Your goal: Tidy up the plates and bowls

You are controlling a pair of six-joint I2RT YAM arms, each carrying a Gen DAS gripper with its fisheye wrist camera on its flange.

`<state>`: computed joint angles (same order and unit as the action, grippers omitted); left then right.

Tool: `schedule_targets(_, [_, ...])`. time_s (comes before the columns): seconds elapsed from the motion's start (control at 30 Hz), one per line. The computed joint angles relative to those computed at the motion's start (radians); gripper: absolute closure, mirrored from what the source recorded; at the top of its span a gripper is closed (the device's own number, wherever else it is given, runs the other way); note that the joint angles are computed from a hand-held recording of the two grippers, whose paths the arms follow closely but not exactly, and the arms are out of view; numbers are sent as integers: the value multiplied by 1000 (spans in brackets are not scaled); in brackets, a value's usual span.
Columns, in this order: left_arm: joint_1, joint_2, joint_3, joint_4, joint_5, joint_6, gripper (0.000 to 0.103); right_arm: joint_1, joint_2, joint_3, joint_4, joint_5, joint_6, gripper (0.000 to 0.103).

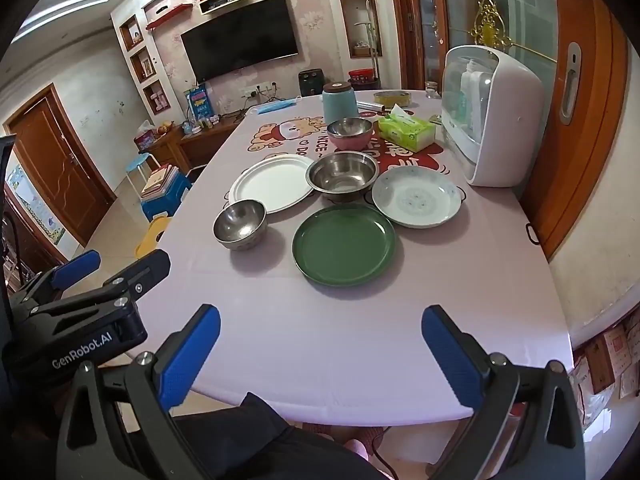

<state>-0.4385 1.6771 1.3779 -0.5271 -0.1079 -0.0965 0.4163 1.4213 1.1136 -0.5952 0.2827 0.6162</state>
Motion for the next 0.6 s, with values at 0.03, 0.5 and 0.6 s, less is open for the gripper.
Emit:
schedule_targets(0.03, [0, 0, 0, 0, 1, 0, 4, -1, 2, 1, 2, -1, -1, 2])
schedule_targets(0.5, [11, 25, 17, 5, 3, 1, 4, -21, 14, 7, 8, -16, -17, 2])
schedule_targets(0.6, [13, 25, 16, 7, 5, 2, 4, -29, 11, 3, 13, -20, -24, 2])
